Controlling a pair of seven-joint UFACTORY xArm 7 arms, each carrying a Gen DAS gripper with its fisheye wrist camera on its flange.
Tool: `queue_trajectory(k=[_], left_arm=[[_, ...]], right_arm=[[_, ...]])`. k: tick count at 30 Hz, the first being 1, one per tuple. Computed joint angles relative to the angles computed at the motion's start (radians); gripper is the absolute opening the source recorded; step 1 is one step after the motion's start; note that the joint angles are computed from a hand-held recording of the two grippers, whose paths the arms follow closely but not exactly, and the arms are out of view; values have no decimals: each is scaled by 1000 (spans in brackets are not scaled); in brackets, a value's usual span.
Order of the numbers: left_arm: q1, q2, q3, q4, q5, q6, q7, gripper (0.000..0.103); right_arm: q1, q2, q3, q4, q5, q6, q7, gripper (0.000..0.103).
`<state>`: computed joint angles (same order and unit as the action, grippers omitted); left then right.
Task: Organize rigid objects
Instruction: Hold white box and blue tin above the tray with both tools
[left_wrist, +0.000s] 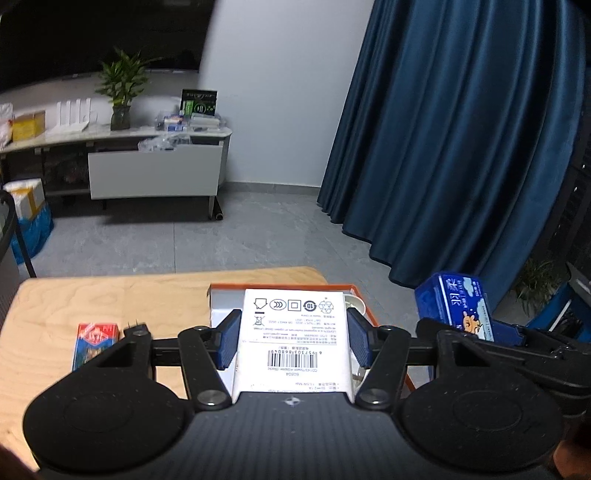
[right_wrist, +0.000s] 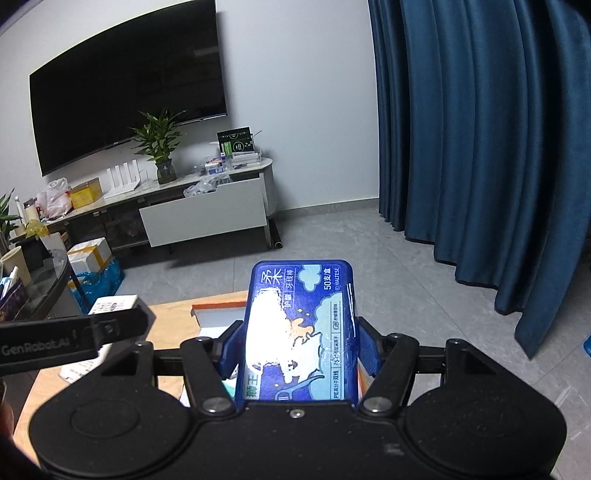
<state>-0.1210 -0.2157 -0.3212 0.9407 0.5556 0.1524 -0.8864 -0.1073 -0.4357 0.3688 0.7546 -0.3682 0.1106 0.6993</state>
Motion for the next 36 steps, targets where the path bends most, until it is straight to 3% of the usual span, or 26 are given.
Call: queue_trajectory(k=[12,26,36], left_arm=[[3,16,-20,27,92,33,-77,60],[-64,58,43,59,67,46,-38,60],[-60,55,39,60,90,52,-61,60]], right_arm=[[14,32,-29,6,17,-28,-44,75],[28,68,-37,34,13,6,-46,75],[54,85,-60,54,-10,24,-37,75]])
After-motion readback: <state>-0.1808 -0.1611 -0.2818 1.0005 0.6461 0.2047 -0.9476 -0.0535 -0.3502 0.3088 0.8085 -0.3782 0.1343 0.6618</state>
